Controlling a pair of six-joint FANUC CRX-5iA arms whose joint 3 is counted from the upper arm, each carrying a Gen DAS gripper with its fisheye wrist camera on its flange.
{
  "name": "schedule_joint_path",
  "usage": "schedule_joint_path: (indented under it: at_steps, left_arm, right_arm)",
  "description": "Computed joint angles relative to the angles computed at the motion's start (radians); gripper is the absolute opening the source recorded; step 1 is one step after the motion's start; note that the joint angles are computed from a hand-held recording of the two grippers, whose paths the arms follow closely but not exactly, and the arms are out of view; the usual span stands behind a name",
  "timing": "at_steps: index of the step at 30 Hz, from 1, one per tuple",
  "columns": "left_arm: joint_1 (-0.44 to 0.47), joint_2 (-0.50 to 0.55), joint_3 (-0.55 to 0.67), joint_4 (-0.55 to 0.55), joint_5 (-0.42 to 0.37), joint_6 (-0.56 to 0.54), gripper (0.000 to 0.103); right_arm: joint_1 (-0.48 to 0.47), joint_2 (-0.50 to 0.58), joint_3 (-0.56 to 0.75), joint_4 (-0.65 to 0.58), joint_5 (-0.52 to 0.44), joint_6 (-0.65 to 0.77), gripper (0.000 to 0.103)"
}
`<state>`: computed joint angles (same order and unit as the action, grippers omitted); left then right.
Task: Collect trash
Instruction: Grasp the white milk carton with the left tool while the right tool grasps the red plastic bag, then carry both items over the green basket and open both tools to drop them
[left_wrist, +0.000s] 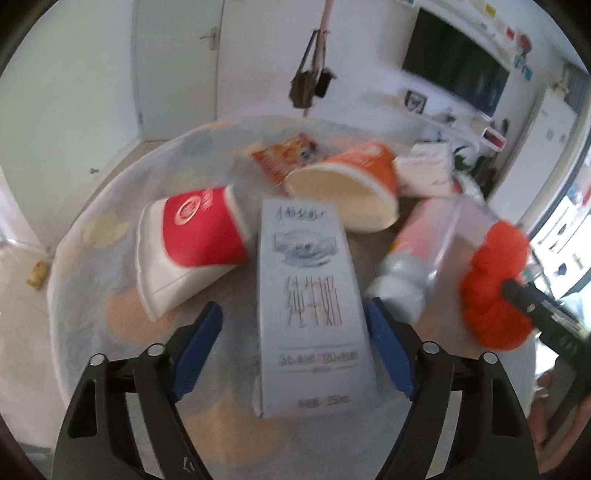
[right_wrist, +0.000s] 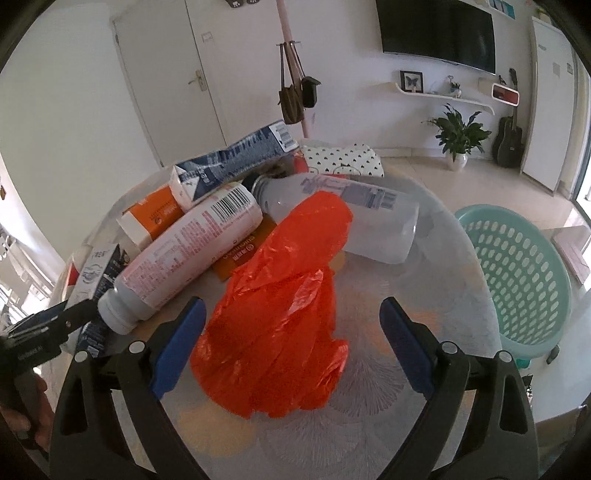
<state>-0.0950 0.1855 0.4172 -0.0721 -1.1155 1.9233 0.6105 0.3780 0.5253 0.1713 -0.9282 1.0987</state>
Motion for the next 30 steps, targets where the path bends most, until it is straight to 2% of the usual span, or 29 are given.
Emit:
schedule_joint_path:
  at_steps: [2,5,7,8,9,10,12,14,15,19,24,27,30]
  left_arm:
    - [0.017,0.003,-0.011,0.037,0.001,-0.011,0.073]
    - [0.003,0.03,0.031,0.009,-0.016,-0.014,0.07]
    - [-0.004,0.044,0.048,-0.005,-0.021,-0.009,0.063]
    - [-0.006,0.045,0.047,-0.011,-0.012,-0.006,0.062]
    - [-0.009,0.037,0.035,-0.015,0.0,0.0,0.062]
    - [-0.006,0.031,0.022,-0.011,0.014,0.005,0.062]
    - [0.001,-0.01,-0.038,0.012,0.072,0.017,0.061]
    - [0.003,-0.073,-0.119,0.025,0.159,0.029,0.061]
    - [-0.001,-0.086,-0.129,0.016,0.173,0.039,0.061]
    - [-0.012,-0.169,-0.207,0.023,0.293,0.054,0.061]
    - [-0.046,-0.182,-0.186,0.038,0.377,0.03,0.061]
    - [-0.077,-0.131,-0.115,0.074,0.41,-0.028,0.061]
    - [-0.121,-0.043,0.0,0.094,0.401,-0.075,0.061]
  right_arm:
    - [-0.001,0.008,0.01,-0.009,-0.01,0.009,0.09]
    - [-0.005,0.025,0.036,-0.019,-0.036,0.01,0.09]
    - [-0.014,0.035,0.058,-0.047,-0.047,0.024,0.09]
    - [-0.021,0.042,0.076,-0.071,-0.058,0.034,0.089]
    - [-0.025,0.044,0.085,-0.087,-0.065,0.045,0.079]
    - [-0.032,0.05,0.101,-0.113,-0.077,0.062,0.074]
    - [-0.054,0.058,0.139,-0.196,-0.101,0.121,0.051]
    - [-0.057,0.052,0.139,-0.213,-0.099,0.145,0.039]
    - [-0.052,0.042,0.123,-0.192,-0.084,0.142,0.035]
    - [-0.051,-0.001,0.083,-0.191,-0.038,0.159,0.031]
    - [-0.046,-0.065,0.022,-0.147,0.048,0.157,0.03]
    - [-0.053,-0.101,-0.016,-0.093,0.1,0.131,0.03]
    - [-0.083,-0.124,-0.039,-0.048,0.138,0.1,0.03]
